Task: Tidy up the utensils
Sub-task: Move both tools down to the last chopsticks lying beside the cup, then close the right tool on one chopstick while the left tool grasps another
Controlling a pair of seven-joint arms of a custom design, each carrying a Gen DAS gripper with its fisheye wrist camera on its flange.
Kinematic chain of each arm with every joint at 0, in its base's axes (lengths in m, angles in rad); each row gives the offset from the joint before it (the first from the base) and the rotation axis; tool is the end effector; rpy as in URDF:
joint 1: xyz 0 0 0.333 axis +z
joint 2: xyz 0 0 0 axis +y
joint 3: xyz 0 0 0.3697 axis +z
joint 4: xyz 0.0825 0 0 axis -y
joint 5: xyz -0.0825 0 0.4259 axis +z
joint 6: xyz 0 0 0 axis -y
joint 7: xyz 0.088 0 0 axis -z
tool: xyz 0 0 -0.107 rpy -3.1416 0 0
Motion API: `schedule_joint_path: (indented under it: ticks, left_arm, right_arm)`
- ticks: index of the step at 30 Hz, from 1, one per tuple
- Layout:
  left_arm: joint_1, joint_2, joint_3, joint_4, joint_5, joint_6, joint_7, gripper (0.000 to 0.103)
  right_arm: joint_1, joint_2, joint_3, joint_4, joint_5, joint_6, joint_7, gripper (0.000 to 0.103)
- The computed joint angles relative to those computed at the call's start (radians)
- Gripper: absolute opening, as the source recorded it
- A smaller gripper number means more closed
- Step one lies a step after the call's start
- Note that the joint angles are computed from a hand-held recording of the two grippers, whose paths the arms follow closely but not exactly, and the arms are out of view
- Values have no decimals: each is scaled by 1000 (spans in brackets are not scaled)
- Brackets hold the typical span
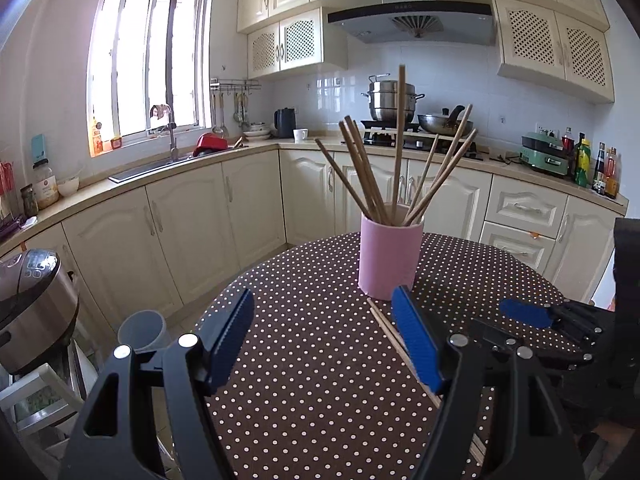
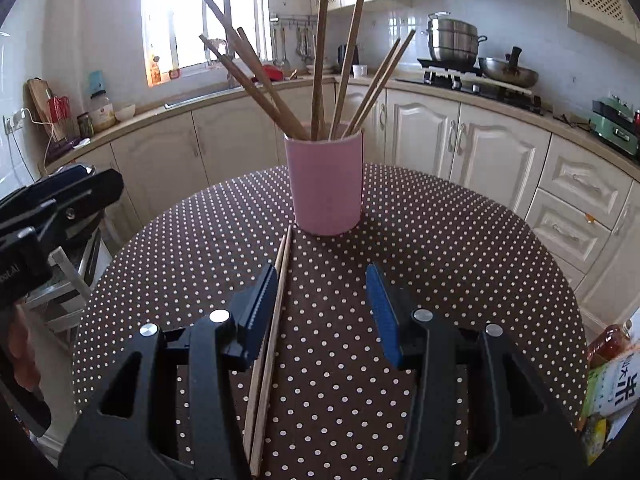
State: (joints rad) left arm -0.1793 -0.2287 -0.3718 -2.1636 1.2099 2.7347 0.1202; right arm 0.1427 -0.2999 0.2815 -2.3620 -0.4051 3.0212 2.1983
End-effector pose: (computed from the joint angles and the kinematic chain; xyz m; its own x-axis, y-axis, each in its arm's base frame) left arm 0.4476 -0.3367 0.5902 -0.0834 -0.9962 -0.0245 -0.4345 0.0585 -0.8988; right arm 0.4585 0.2547 0.5786 0.2417 -0.9674 -0.0755 -0.5686 -0.0782 -0.8189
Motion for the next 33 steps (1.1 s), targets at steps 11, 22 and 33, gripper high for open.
schedule_joint_path:
  ticks: [11,22,33]
  left_arm:
    - [-13,49,22,1,-80,-11,84,71]
    - [-31,73,45,2,-178,-21,153,71]
    - [-68,131,69,22,-426,-2,356,71]
  right_arm:
    - [173,125,-118,101,190,-163,-199,46]
    - [193,203,-117,212,112,-292,-167,37]
    - [228,214,-143,219,208,-320,-313,21]
